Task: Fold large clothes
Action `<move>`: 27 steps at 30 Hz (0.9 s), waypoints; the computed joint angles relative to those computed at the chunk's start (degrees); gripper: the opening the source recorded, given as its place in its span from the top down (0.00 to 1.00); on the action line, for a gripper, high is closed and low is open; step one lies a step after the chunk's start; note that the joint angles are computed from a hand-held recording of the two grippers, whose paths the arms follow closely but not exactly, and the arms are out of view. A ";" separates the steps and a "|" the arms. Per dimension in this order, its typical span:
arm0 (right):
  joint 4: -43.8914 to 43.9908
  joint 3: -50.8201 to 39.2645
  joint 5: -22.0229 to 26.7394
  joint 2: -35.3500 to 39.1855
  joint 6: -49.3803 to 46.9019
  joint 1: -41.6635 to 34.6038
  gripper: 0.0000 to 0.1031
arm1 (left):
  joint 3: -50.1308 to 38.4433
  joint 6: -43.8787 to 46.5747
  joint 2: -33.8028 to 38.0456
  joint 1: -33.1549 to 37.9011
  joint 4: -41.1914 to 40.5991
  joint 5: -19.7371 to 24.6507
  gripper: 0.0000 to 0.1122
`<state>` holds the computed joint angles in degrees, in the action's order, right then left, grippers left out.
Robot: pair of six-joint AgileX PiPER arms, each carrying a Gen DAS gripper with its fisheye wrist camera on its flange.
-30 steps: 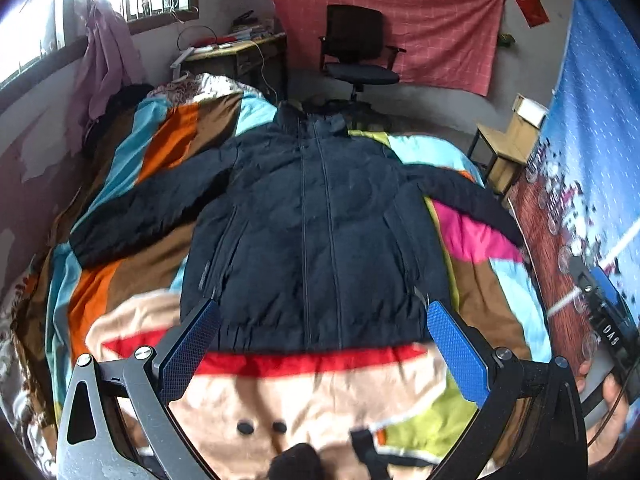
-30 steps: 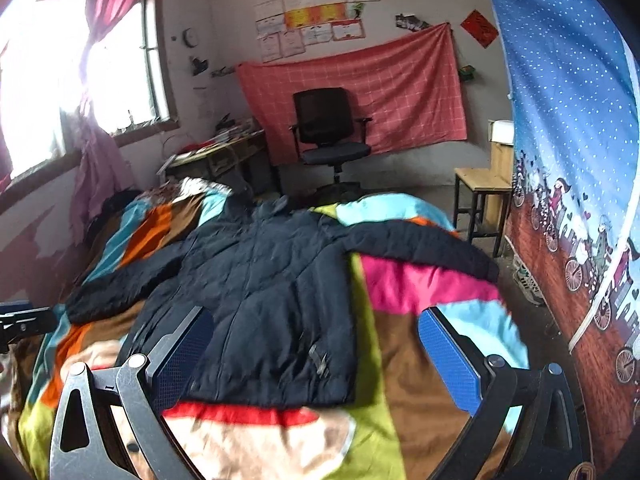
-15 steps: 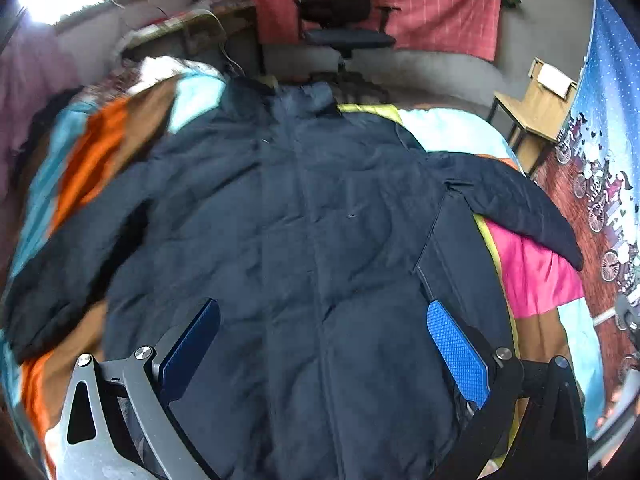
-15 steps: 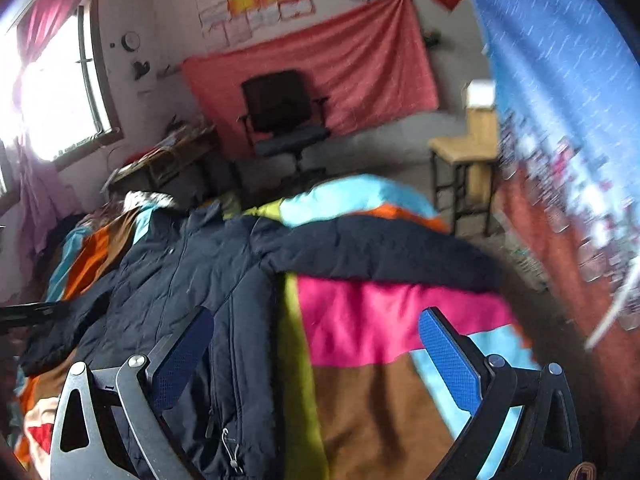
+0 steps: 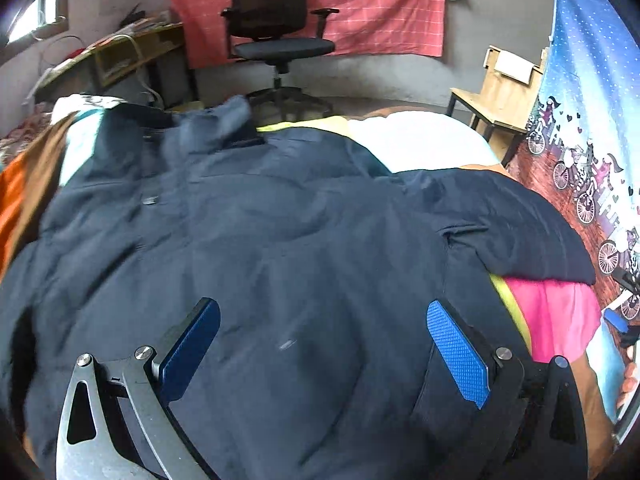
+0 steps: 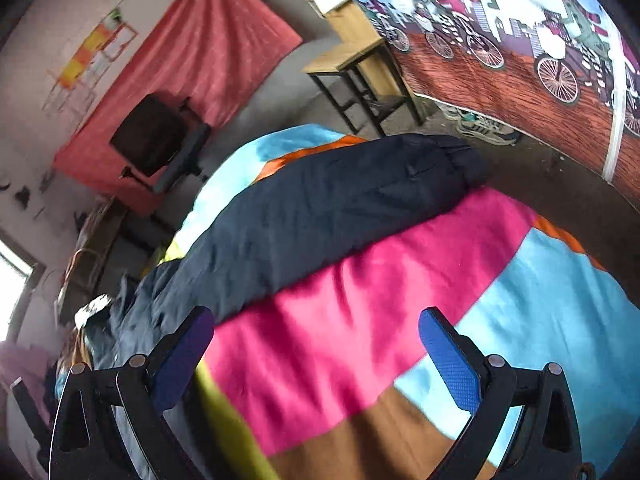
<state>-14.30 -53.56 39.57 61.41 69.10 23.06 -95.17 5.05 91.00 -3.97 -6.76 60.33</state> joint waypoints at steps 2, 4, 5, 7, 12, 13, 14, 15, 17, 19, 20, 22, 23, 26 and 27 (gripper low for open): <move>7.19 -0.07 -3.91 2.61 -4.79 -5.30 0.07 | -0.82 -0.97 2.16 -0.71 -1.41 -0.84 0.09; 14.82 0.49 -7.09 4.54 -8.46 -10.34 0.17 | -1.09 -1.70 3.81 -0.49 -3.53 -1.75 0.09; 17.45 0.31 -8.02 5.98 -9.53 -12.00 0.24 | -1.07 -1.57 4.43 -0.27 -4.84 -2.19 0.09; 24.10 0.12 -8.62 8.47 -13.26 -15.87 0.41 | -1.21 -1.00 5.89 0.19 -7.13 -3.24 0.09; 34.10 2.42 -12.92 11.69 -13.09 -21.22 0.55 | 0.10 1.97 7.83 0.96 -11.18 -8.45 0.09; 36.57 2.77 -13.77 12.17 -14.38 -22.02 0.57 | 0.46 2.55 8.01 0.74 -11.21 -9.42 0.09; 38.54 3.11 -14.34 12.30 -15.55 -22.84 0.60 | 0.59 2.83 8.34 0.40 -10.82 -10.11 0.09; 40.94 3.65 -15.20 12.16 -16.71 -23.63 0.62 | 0.26 2.09 8.97 -0.37 -9.43 -10.67 0.09; 45.56 3.41 -14.89 12.72 -21.29 -25.57 0.75 | 1.29 -0.20 9.20 -2.78 -4.12 -12.62 0.09; 44.91 1.36 -12.99 13.62 -22.86 -26.63 0.83 | 3.03 -4.06 9.40 -5.75 3.25 -15.00 0.09; 44.06 0.46 -12.59 13.98 -22.92 -26.62 0.89 | 4.34 -5.54 9.21 -6.69 5.66 -16.44 0.09; 40.87 -1.77 -11.62 14.11 -22.13 -26.19 0.93 | 6.86 -6.73 8.77 -7.34 7.60 -19.01 0.09; 37.56 -2.79 -11.43 13.86 -19.61 -24.94 0.94 | 7.56 -6.52 8.74 -7.25 7.46 -19.86 0.09; 25.65 -8.23 -9.12 13.45 -12.46 -21.52 0.95 | 7.96 -4.30 8.69 -6.14 4.18 -20.04 0.09; 21.46 -11.19 -7.07 13.56 -10.26 -20.16 0.95 | 8.30 -3.01 8.07 -5.51 2.50 -19.79 0.09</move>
<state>7.16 -64.75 32.50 74.97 58.84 2.90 -86.87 2.05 99.07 -9.48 -4.27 40.54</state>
